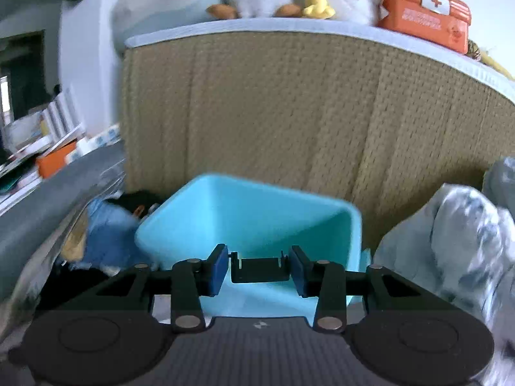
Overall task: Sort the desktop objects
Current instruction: 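Carry the black object with the right gripper into the teal bin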
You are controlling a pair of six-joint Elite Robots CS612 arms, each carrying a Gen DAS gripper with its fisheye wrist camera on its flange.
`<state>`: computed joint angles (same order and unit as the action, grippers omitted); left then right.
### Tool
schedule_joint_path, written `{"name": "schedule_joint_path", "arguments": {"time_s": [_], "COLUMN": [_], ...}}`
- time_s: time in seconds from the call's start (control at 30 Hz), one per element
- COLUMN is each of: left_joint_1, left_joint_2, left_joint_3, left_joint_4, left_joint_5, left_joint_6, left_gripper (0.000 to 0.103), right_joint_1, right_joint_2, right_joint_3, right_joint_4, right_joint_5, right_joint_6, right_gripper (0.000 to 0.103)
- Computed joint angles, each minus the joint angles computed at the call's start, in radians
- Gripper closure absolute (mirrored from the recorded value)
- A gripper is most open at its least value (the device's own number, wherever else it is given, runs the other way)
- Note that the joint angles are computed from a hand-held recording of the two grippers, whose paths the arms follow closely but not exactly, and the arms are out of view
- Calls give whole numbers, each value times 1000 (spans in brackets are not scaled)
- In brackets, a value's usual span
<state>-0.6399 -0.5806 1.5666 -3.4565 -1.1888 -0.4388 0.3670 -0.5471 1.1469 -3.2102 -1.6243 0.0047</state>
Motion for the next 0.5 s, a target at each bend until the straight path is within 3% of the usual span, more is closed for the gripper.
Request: {"name": "schedule_joint_path", "arguments": {"time_s": [0.27, 0.5], "left_joint_1": [2, 3], "left_joint_2": [8, 13], "left_joint_3": [-9, -16], "left_joint_4": [8, 13], "left_joint_5": [-13, -18], "left_joint_6": [-1, 4], "left_gripper": [28, 28], "right_joint_1": [-14, -15], "right_joint_2": [83, 140], "right_joint_3": [-168, -276], "right_joint_4": [137, 264], "right_joint_5": [-23, -10], "right_joint_6": [141, 182], "right_gripper": [58, 58]}}
